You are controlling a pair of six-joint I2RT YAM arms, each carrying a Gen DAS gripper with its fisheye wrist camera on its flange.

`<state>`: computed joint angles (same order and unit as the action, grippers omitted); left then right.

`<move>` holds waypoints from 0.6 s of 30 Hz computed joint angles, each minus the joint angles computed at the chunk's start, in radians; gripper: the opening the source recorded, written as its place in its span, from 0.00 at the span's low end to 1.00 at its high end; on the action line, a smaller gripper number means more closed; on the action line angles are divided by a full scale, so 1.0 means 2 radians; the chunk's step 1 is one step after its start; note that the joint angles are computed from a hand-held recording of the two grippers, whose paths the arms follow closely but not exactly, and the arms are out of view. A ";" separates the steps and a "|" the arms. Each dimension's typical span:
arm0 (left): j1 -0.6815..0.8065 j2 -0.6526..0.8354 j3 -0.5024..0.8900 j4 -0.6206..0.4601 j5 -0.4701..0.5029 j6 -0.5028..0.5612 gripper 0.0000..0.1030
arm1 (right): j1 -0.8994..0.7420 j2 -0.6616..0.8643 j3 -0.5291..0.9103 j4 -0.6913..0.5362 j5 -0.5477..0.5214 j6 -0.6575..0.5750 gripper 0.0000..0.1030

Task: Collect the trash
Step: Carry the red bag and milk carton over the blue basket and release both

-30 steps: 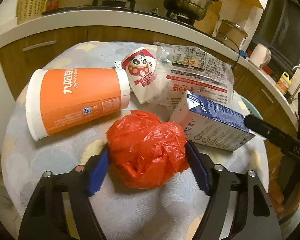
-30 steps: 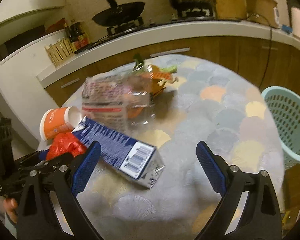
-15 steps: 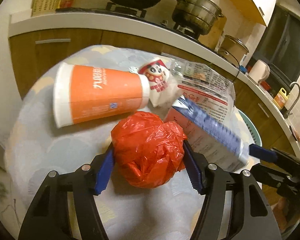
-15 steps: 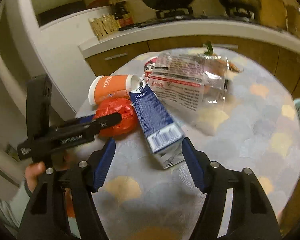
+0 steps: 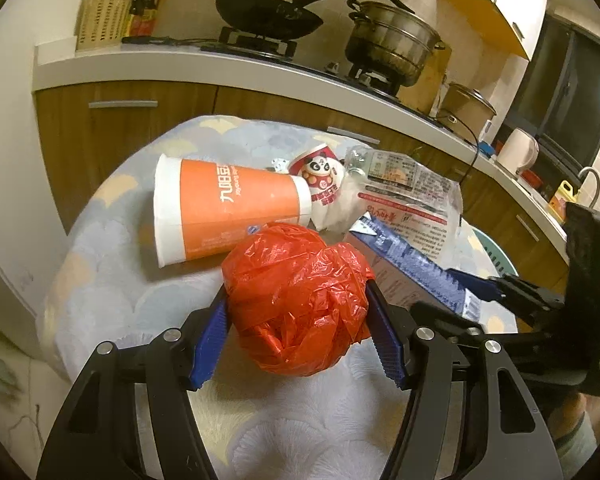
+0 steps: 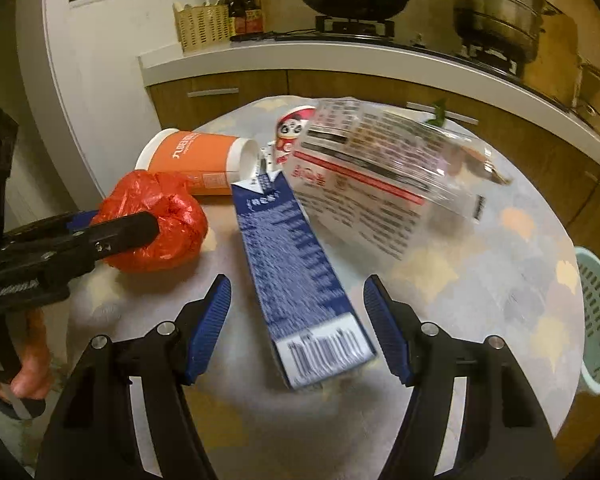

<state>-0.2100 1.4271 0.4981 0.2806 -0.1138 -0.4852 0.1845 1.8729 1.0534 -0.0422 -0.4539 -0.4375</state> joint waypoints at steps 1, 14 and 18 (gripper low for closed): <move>0.001 -0.002 0.000 -0.001 0.002 0.001 0.60 | 0.000 0.000 0.001 -0.007 -0.006 -0.008 0.39; -0.087 -0.097 0.019 -0.033 -0.065 0.018 0.60 | -0.083 -0.112 -0.065 0.024 -0.102 -0.003 0.33; -0.113 -0.073 0.068 -0.040 -0.080 0.036 0.60 | -0.126 -0.122 -0.049 0.035 -0.125 0.023 0.33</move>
<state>-0.4351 1.2814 0.6339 0.2001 -0.2738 -0.4139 -0.0675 1.6290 0.9564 0.0285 -0.7035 -0.3914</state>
